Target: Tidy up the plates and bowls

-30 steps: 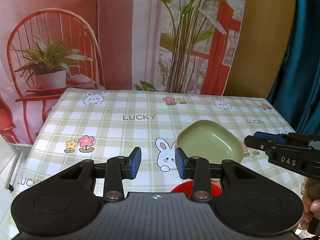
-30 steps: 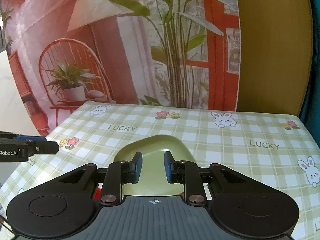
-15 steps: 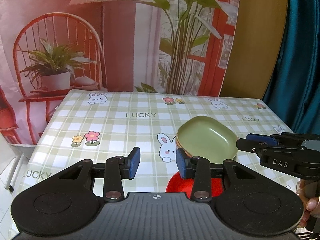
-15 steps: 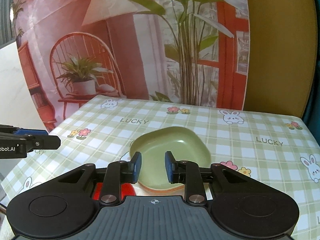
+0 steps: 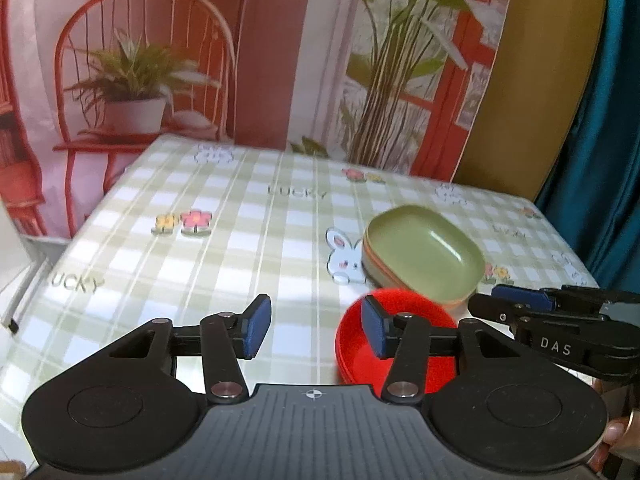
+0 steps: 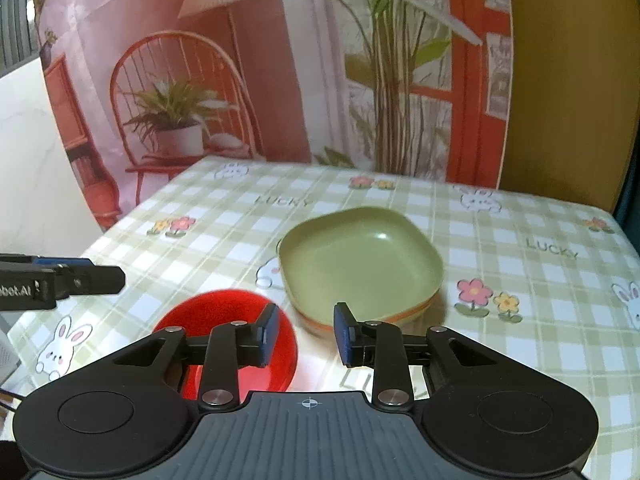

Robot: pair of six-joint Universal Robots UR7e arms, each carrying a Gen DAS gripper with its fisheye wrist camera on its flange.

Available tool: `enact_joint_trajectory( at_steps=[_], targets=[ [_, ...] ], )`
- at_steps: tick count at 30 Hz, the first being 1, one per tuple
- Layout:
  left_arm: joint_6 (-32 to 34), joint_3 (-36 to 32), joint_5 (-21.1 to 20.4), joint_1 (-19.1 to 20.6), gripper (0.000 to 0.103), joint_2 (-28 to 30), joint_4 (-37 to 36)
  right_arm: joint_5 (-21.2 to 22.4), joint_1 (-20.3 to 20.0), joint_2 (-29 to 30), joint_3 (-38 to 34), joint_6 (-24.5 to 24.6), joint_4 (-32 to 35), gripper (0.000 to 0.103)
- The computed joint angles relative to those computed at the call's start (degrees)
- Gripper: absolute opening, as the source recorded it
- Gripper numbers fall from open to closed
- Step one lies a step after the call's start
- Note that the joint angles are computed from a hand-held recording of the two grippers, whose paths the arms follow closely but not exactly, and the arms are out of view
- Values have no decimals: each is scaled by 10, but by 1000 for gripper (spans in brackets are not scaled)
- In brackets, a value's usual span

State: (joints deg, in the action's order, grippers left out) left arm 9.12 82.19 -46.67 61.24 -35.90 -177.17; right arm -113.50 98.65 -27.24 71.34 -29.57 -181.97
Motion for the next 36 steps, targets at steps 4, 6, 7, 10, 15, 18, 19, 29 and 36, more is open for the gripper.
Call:
enact_joint_trajectory(
  at_steps=[4,6,7,10,15,18,19,29,36],
  targets=[
    [-9,2,1,2,52,3,9,-4,0,2,0,4,13,28],
    [-9,1,1,3,53,6,13,-6,-1,3,0,10,19,28],
    [-9,2,1,3,53,6,15,-7,-2,3,0,13,22,28],
    [-12,-1,1,4,53,10,25,-10,-4,4,0,16,25,28],
    [-16,-5,2,6,53,16,41,-10,-8,8,-4,25,43,28],
    [-18,-9,2,8,53,19,51,-12,-9,12,-8,25,49,28],
    [-20,-10,2,9,53,20,54,-12,-9,13,-10,25,53,29],
    [-39,-17,-23,20,52,27,81,-4,-16,19,-20,42,81,29],
    [-49,-21,-42,28,40,31,88,19,-20,16,-17,51,97,24]
  ],
)
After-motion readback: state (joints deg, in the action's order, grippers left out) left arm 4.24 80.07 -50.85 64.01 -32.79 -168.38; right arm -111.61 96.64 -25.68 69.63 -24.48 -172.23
